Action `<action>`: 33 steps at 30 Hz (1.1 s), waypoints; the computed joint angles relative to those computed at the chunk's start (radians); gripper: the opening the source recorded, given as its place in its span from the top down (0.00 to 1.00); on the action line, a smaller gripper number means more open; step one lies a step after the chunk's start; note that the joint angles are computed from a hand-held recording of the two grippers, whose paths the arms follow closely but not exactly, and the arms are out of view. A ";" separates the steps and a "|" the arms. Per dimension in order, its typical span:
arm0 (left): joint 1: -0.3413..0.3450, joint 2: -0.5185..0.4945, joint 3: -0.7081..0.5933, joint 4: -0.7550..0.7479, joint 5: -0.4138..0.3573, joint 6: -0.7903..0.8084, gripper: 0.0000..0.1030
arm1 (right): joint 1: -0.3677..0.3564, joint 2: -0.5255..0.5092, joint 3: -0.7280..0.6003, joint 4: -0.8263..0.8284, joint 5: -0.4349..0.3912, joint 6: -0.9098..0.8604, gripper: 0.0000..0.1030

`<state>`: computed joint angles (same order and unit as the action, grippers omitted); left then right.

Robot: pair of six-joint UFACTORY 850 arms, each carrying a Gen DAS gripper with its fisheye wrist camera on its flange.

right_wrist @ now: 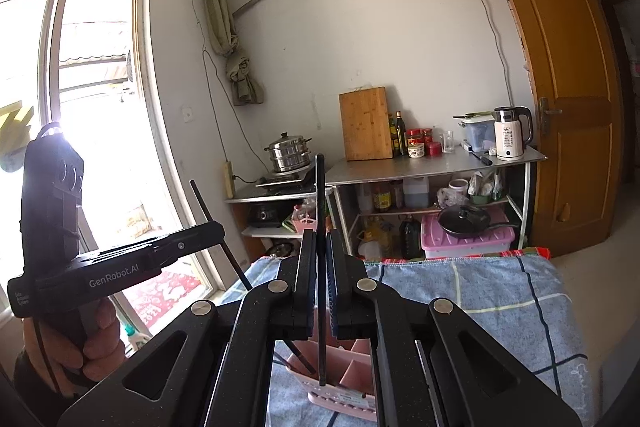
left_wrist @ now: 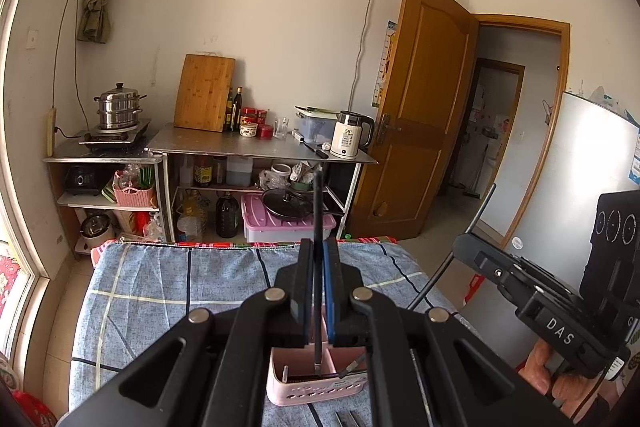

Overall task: Organize utensils
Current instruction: 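Lift both held chopsticks and carry them over the pink basket, then open both tools to drop the chopsticks into the pink basket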

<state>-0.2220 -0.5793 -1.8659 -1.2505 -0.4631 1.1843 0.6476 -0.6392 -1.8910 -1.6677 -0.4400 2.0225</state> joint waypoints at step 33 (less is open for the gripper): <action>0.012 -0.035 0.086 0.023 0.028 -0.055 0.64 | -0.022 -0.071 0.002 0.364 0.032 -0.331 0.75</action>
<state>-0.2096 -0.6145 -1.7801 -1.2277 -0.4348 1.1294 0.6254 -0.7102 -1.8886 -1.3041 -0.4077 1.6918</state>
